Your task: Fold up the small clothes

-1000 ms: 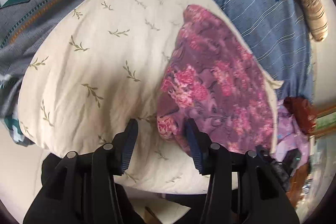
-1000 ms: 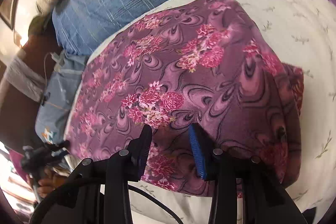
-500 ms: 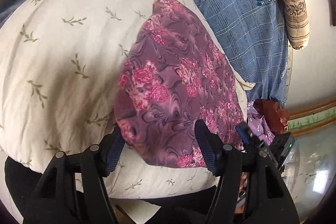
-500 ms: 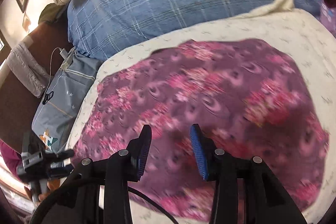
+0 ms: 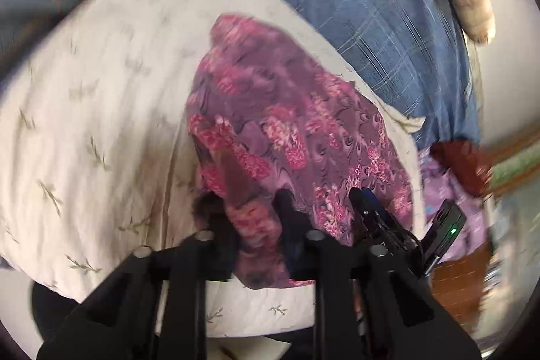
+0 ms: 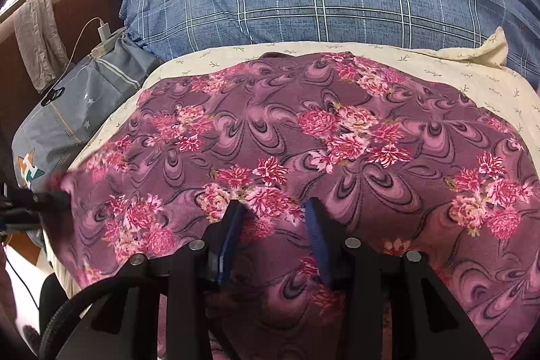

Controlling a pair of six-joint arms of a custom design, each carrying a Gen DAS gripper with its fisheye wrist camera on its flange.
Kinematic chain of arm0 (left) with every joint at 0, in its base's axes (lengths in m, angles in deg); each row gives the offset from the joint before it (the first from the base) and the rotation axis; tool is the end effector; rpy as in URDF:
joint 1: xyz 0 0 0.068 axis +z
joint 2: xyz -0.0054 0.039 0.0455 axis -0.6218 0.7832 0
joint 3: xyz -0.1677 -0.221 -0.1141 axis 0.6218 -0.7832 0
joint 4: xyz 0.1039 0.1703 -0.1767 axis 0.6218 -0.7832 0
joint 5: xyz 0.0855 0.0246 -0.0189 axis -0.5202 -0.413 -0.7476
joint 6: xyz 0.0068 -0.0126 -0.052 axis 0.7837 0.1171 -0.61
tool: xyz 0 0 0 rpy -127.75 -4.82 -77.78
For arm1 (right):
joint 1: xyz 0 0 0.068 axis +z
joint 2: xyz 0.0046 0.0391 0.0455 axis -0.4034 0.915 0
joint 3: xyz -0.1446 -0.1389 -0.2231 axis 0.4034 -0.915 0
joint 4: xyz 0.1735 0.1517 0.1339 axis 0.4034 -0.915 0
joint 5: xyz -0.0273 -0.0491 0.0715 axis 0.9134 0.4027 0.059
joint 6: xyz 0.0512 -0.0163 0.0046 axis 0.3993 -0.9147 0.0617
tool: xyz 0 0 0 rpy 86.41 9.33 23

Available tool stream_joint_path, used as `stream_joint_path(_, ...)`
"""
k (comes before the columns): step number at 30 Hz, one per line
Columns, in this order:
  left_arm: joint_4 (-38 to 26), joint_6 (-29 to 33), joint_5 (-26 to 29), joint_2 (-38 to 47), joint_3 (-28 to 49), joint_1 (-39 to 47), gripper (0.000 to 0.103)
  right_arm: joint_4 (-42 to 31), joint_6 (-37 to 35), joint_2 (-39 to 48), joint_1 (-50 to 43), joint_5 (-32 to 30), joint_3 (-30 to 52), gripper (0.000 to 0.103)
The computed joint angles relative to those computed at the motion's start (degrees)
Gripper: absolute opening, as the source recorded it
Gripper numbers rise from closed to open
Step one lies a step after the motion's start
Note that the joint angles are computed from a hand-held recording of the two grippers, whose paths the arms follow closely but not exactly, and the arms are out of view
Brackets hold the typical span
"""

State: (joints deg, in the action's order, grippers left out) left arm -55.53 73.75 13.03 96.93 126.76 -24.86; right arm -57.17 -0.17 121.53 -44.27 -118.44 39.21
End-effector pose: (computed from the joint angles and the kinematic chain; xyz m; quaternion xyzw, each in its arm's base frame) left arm 0.2276 0.0333 0.2392 -0.0735 0.9307 -0.2871 0.2143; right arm 0.1590 -0.0392 0.1155 -0.0439 0.8965 0.1416 0.4175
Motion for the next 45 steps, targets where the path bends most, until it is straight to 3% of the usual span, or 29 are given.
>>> stream_joint_path(4,0.9,-2.2,-5.6,-6.2,2.0,-7.0,0.012,6.2,1.2,2.3,0.4,-0.5,-2.2,0.042)
stream_joint_path(7,0.4,-3.8,-7.7,-7.7,5.2,-12.6,0.011,5.4,0.2,1.8,-1.3,-2.1,-2.2,0.042)
stream_joint_path(10,0.3,-5.4,-11.5,-7.6,8.7,-19.5,0.011,-0.2,-1.1,-0.3,-4.4,-5.4,-1.1,0.042)
stream_joint_path(15,0.8,-8.9,-17.7,-4.4,12.8,-31.3,0.011,-18.7,-16.6,1.7,-22.3,-20.2,3.0,0.042)
stream_joint_path(18,0.7,-11.1,-20.5,-0.8,15.7,-37.6,0.011,-36.3,-35.5,12.5,-33.9,-27.2,9.3,0.041)
stream_joint_path(23,0.1,-14.0,-23.0,5.0,21.2,-46.1,0.011,-62.3,-62.6,32.2,-47.4,-27.6,20.4,0.036)
stream_joint_path(27,-0.1,-15.2,-25.3,9.8,25.1,-54.0,0.011,-76.5,-71.2,49.0,-53.4,-24.8,30.5,0.023)
stream_joint_path(31,-2.0,-16.1,-24.8,17.8,30.7,-59.9,0.011,-82.8,-71.0,60.4,-54.1,-24.9,38.1,0.000)
stream_joint_path(34,-7.6,-14.8,-17.7,25.9,37.5,-60.4,0.018,-83.7,-72.2,62.3,-54.0,-25.2,39.2,0.000)
stream_joint_path(37,-13.0,-14.5,-14.2,30.1,42.5,-60.8,0.028,-84.1,-72.9,63.0,-53.8,-25.5,39.8,0.000)
stream_joint_path(42,-12.7,-15.2,-9.7,23.1,42.0,-57.7,0.036,-85.1,-74.4,64.6,-53.9,-25.5,40.9,0.000)
stream_joint_path(44,-11.8,-14.9,-9.9,18.1,40.6,-54.9,0.046,-85.3,-74.5,65.0,-54.1,-25.2,41.5,0.000)
stream_joint_path(45,-11.5,-15.0,-11.3,15.6,39.7,-52.9,0.058,-85.3,-74.4,65.1,-54.2,-25.0,41.7,0.000)
